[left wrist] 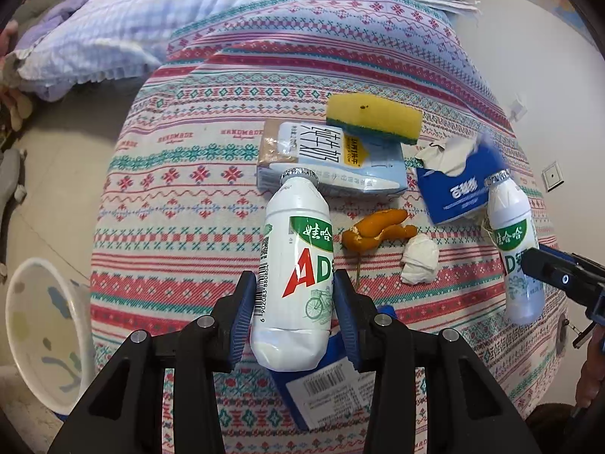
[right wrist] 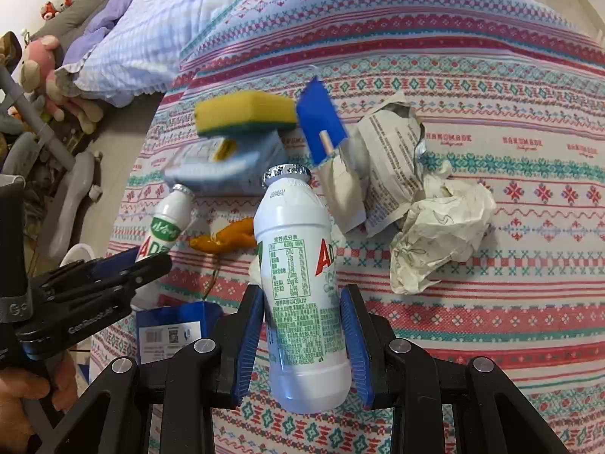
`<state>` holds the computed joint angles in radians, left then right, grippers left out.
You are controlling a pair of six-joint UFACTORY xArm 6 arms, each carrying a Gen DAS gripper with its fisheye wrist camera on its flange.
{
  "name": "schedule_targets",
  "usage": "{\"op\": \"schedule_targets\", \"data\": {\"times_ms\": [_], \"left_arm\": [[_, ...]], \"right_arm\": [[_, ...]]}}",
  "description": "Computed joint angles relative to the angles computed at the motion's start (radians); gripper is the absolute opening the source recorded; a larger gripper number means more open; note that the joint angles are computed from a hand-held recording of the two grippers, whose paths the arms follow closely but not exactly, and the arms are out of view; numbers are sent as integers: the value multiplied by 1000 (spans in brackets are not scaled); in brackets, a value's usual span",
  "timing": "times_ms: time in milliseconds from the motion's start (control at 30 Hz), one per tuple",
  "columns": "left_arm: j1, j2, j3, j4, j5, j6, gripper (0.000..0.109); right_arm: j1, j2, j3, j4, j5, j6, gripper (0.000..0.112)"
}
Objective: Collect trash
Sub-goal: 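Carry both white bottles to the wastebasket and release them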
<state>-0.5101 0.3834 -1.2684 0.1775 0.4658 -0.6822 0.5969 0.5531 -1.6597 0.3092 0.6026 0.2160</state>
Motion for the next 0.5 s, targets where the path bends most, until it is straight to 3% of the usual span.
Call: {"op": "schedule_targets", "data": {"times_ms": [500], "left_arm": [[-2, -47, 78, -92, -95, 3, 44]], "right_arm": [[-17, -70, 119, 22, -29, -48, 37]]}}
